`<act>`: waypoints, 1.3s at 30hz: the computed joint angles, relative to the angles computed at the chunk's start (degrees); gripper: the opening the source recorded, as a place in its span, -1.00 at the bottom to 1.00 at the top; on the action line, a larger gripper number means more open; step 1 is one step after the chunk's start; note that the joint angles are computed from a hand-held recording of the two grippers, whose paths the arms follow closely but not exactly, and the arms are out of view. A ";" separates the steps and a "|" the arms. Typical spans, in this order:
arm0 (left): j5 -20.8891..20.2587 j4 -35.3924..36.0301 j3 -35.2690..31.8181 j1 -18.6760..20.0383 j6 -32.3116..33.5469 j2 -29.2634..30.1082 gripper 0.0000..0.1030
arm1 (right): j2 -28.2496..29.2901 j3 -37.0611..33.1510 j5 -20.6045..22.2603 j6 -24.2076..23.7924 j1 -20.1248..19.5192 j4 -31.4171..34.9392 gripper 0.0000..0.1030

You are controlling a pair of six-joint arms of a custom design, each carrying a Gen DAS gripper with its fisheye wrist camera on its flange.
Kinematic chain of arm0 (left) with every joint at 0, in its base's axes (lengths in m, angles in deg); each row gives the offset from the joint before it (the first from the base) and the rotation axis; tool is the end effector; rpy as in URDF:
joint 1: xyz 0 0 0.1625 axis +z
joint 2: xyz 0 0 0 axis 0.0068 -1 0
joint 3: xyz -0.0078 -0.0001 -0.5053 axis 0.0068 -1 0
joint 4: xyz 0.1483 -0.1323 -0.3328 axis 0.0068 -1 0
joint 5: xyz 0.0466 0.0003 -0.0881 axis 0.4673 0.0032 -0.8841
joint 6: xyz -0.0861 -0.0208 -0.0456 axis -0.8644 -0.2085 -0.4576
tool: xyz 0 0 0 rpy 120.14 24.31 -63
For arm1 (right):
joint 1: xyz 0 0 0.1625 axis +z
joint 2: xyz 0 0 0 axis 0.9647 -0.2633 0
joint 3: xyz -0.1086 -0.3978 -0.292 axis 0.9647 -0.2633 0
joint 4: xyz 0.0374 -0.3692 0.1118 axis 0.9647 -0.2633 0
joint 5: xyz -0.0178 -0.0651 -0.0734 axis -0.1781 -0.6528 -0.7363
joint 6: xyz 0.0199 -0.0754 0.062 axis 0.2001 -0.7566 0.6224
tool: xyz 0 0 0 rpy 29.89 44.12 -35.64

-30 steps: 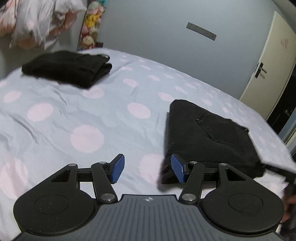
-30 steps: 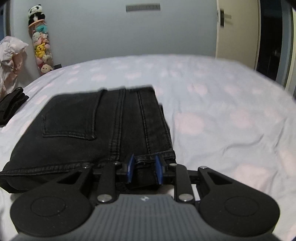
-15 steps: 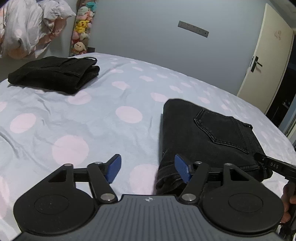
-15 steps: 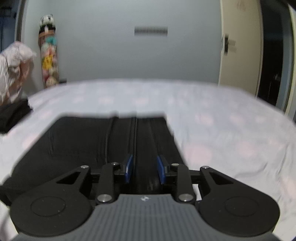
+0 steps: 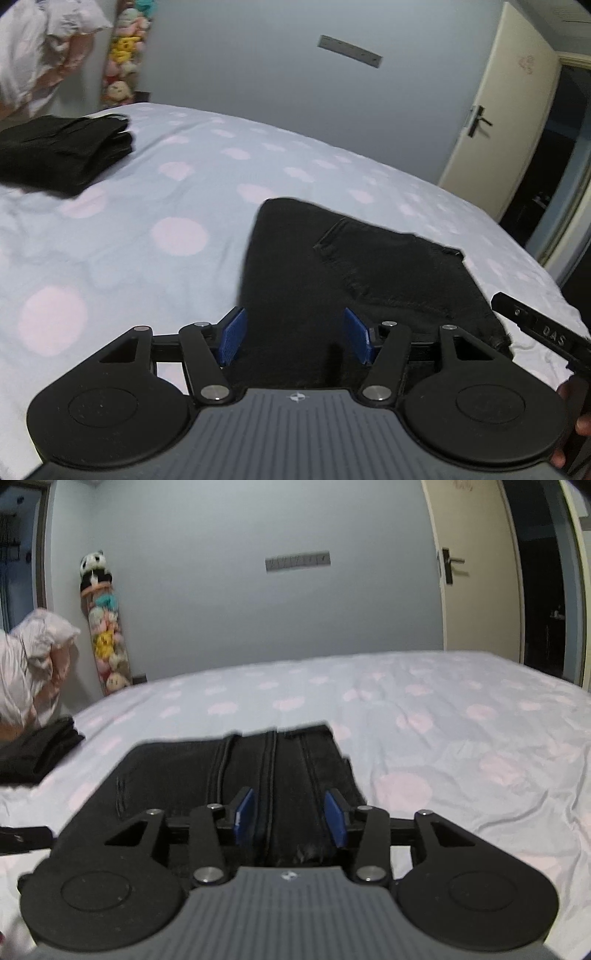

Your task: Fold clothes

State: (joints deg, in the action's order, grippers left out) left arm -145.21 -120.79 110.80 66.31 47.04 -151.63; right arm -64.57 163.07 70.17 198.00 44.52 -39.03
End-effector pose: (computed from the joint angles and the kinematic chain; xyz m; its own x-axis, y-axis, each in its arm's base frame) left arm -0.0294 -0.5042 0.2654 -0.8604 0.2647 -0.4355 0.4978 0.6189 -0.6075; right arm 0.3146 -0.4383 -0.0647 -0.7890 0.1455 0.5969 -0.5242 0.3473 -0.7776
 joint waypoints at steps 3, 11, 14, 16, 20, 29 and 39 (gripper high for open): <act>-4.55 4.56 -3.65 1.32 -1.56 0.22 0.36 | -1.12 1.02 -0.31 1.74 0.06 -0.73 0.00; -9.28 34.75 -19.16 4.88 -4.25 -0.70 0.41 | -3.16 1.89 -1.24 9.98 -2.01 3.03 0.02; -7.45 40.45 -22.85 5.19 -3.65 0.25 0.41 | -3.83 1.13 -1.44 14.37 -3.24 7.12 0.02; -7.34 43.52 -25.31 5.80 -3.55 1.31 0.41 | -4.45 0.89 -2.30 17.03 -4.22 9.67 0.09; -6.68 48.57 -29.72 7.07 -3.30 3.50 0.44 | -5.97 0.57 -5.29 23.93 -6.55 16.10 0.12; -20.31 62.88 -39.00 13.81 -3.03 6.10 0.61 | -10.33 3.28 -23.85 38.04 -15.49 24.46 0.46; -30.41 79.23 -50.17 18.25 -3.21 10.62 0.51 | -10.54 1.93 -53.23 41.96 -29.58 29.77 0.59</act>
State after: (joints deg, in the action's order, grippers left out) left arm -175.62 -41.56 60.62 84.56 43.83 -141.01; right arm -75.10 165.00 16.94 239.96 14.95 -9.26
